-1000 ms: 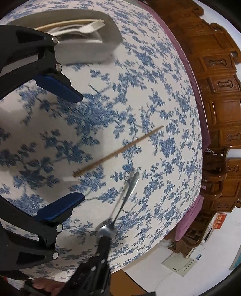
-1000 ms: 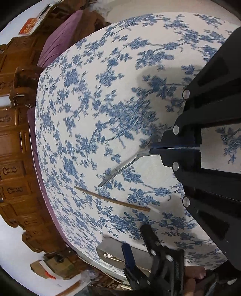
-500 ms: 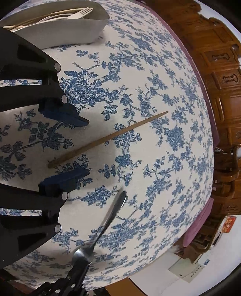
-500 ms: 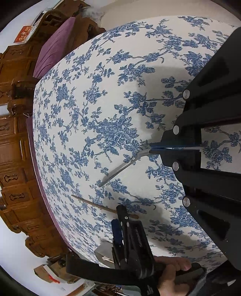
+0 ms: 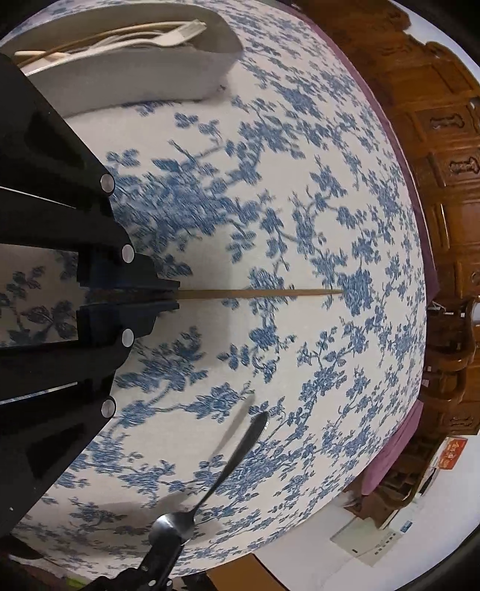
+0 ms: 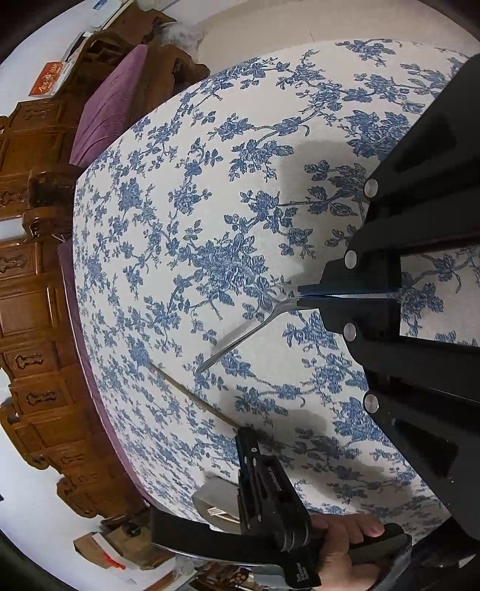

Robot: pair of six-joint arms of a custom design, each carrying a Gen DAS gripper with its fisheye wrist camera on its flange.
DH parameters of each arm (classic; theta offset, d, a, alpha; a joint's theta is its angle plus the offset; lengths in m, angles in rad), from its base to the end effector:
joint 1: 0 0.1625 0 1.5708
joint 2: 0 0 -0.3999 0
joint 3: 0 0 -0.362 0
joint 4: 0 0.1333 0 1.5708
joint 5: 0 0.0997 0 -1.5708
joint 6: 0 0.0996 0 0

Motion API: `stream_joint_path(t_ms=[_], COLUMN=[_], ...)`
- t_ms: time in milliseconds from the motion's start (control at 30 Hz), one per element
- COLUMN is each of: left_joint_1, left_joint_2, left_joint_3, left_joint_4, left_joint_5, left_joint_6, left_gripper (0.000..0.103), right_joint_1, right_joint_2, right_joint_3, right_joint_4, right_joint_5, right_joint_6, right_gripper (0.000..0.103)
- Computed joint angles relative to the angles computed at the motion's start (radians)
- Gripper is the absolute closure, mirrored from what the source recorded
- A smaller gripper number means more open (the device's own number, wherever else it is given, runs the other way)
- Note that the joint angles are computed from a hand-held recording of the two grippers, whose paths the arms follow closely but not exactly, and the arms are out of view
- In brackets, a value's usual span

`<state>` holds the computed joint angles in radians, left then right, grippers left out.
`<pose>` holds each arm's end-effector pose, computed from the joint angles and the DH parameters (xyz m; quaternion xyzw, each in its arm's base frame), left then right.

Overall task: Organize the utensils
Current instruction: 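Grasp the bamboo chopstick with the left tool while the right tool holds the spoon, then carry the chopstick with the left tool while the right tool carries the spoon to the tray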

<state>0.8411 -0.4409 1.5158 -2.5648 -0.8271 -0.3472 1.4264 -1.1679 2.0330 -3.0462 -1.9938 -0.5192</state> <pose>-0.2686 -0.6014 -0.0664 0.1914 0.9111 -0.1538 0.3310 0.0159 -0.5332 0.2376 0.1118 -0.9280 0.2125 0.2850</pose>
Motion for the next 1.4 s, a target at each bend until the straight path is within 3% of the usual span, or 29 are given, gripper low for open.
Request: stream_joint_path(t_ms=[467, 1033, 1400], left_joint_1=[-0.048, -0.106, -0.098], left_joint_2=[-0.187, -0.479, -0.579], left_joint_3=[0.204, 0.470, 0.568], left_joint_4=[-0.061, -0.087, -0.064], left_joint_5=[0.026, 0.066, 0.091], left_joint_6=[-0.004, -0.010, -0.039], left_gripper=[0.099, 0.099, 0.099], right_joint_1=[0.072, 0.215, 0.274], right_joint_2=[-0.004, 0.074, 0.117], right_joint_3=[0.047, 0.043, 0.040], right_joint_4=[-0.055, -0.080, -0.083], right_joint_5=[-0.006, -0.017, -0.029], right_joint_6=[0.037, 0.070, 0.084], right_gripper=[0.101, 0.101, 0.101])
